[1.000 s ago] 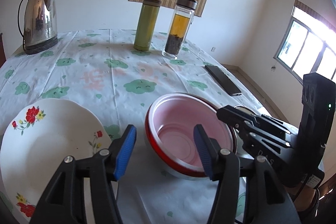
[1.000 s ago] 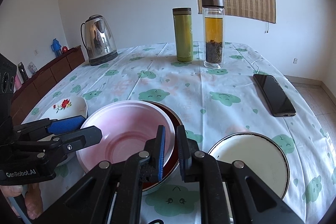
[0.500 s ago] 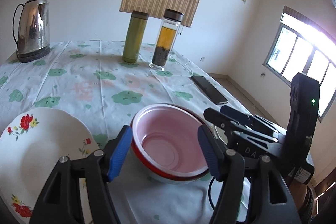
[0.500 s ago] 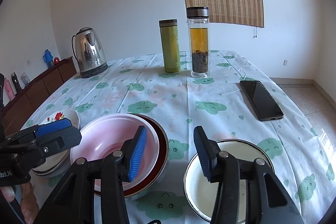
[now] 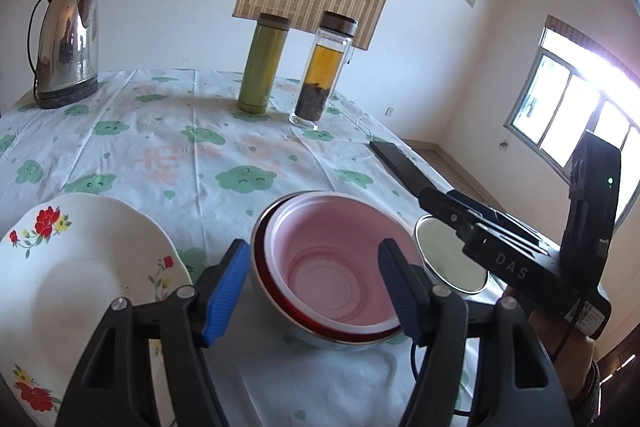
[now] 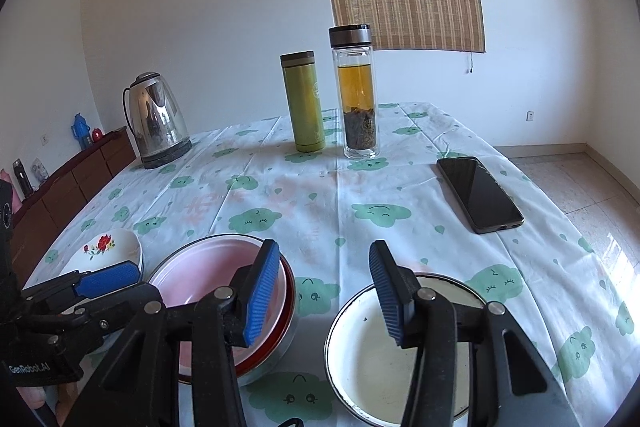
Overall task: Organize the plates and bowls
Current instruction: 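Move both grippers to the rim of the white enamel bowl, then close both grippers on the white enamel bowl rim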
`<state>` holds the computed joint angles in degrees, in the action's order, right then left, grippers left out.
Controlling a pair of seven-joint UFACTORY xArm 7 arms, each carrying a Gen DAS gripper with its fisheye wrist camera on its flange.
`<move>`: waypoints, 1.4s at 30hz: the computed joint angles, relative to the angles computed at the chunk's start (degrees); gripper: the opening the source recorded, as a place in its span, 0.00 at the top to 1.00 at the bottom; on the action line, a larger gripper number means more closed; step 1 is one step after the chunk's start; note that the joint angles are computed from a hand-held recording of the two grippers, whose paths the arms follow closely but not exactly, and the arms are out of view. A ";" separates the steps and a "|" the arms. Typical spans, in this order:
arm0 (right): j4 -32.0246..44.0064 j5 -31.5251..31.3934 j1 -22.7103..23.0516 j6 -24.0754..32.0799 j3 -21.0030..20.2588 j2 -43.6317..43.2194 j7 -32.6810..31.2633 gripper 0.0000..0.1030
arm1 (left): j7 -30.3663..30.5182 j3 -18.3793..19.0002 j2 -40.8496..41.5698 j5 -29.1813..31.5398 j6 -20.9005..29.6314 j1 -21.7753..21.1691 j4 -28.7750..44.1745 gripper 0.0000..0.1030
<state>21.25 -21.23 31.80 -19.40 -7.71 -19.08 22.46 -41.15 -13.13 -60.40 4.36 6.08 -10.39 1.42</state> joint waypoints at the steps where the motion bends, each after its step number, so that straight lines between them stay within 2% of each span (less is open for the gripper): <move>1: -0.21 1.28 -1.82 -0.32 1.87 -0.12 -0.61 0.52 | -0.18 -0.35 -0.24 0.08 0.16 0.33 -0.01 0.34; 5: -1.12 6.17 -8.18 -1.39 8.74 -0.84 -3.91 0.52 | -1.31 -2.64 -1.02 0.93 1.47 1.88 0.37 0.34; 8: -2.29 11.79 -14.85 -1.87 16.05 -1.86 -8.45 0.52 | -3.01 -5.48 -1.94 2.25 3.26 3.42 1.06 0.34; 9: -2.68 12.22 -14.85 -1.57 15.51 -2.29 -9.05 0.52 | -3.72 -6.34 -2.17 2.70 3.81 3.80 1.37 0.34; 12: -4.87 8.97 -9.69 -1.12 6.07 -4.96 -7.65 0.52 | -5.45 -8.16 -2.11 4.06 4.10 3.67 2.37 0.34; 16: -8.62 10.35 -13.67 -1.12 5.86 -9.00 -9.93 0.52 | -6.82 -10.12 0.94 5.48 3.34 2.11 4.95 0.35; 17: -8.96 10.20 -13.51 -0.89 4.55 -9.16 -10.36 0.53 | -7.00 -10.66 2.17 5.82 3.37 1.75 5.96 0.36; 18: -9.15 9.44 -12.31 -0.55 1.98 -9.14 -10.66 0.57 | -7.36 -11.14 3.44 5.99 3.24 1.47 6.96 0.36; 20: -8.95 7.12 -8.02 0.65 -4.93 -8.95 -10.99 0.67 | -8.26 -12.28 5.94 6.33 2.27 1.46 8.70 0.37; 22: -8.14 4.88 -2.97 2.32 -11.63 -8.64 -11.70 0.74 | -8.82 -13.87 9.00 7.05 2.10 1.91 11.03 0.44; 25: -7.34 3.72 3.27 3.80 -18.53 -8.12 -14.26 0.76 | -10.54 -16.92 12.97 8.07 1.30 3.63 13.79 0.45; 29: -6.16 3.31 16.29 6.65 -31.71 -9.05 -17.64 0.77 | -12.53 -18.95 17.53 9.22 0.36 4.81 16.02 0.47; 30: -5.94 3.62 18.28 7.40 -33.56 -9.45 -18.60 0.77 | -13.08 -19.65 18.27 9.59 0.56 5.27 16.55 0.47; 32: -5.94 4.92 18.43 7.53 -33.00 -9.22 -19.76 0.80 | -13.85 -20.59 20.03 10.47 1.02 5.88 17.76 0.53; 33: -5.78 5.50 19.19 8.08 -33.51 -9.34 -20.45 0.89 | -14.05 -20.60 21.09 10.81 0.79 5.77 18.24 0.59; 34: -5.79 6.03 20.06 8.31 -34.25 -9.66 -21.23 0.91 | -14.16 -20.60 22.05 11.17 0.67 5.66 18.71 0.63; 38: -5.95 8.74 20.80 8.55 -34.56 -10.21 -23.51 0.93 | -14.62 -20.96 25.19 12.57 0.67 5.45 20.29 0.66; 42: -6.22 12.23 17.35 7.80 -31.04 -9.40 -24.71 0.95 | -16.41 -22.27 26.28 14.26 1.38 7.39 21.11 0.66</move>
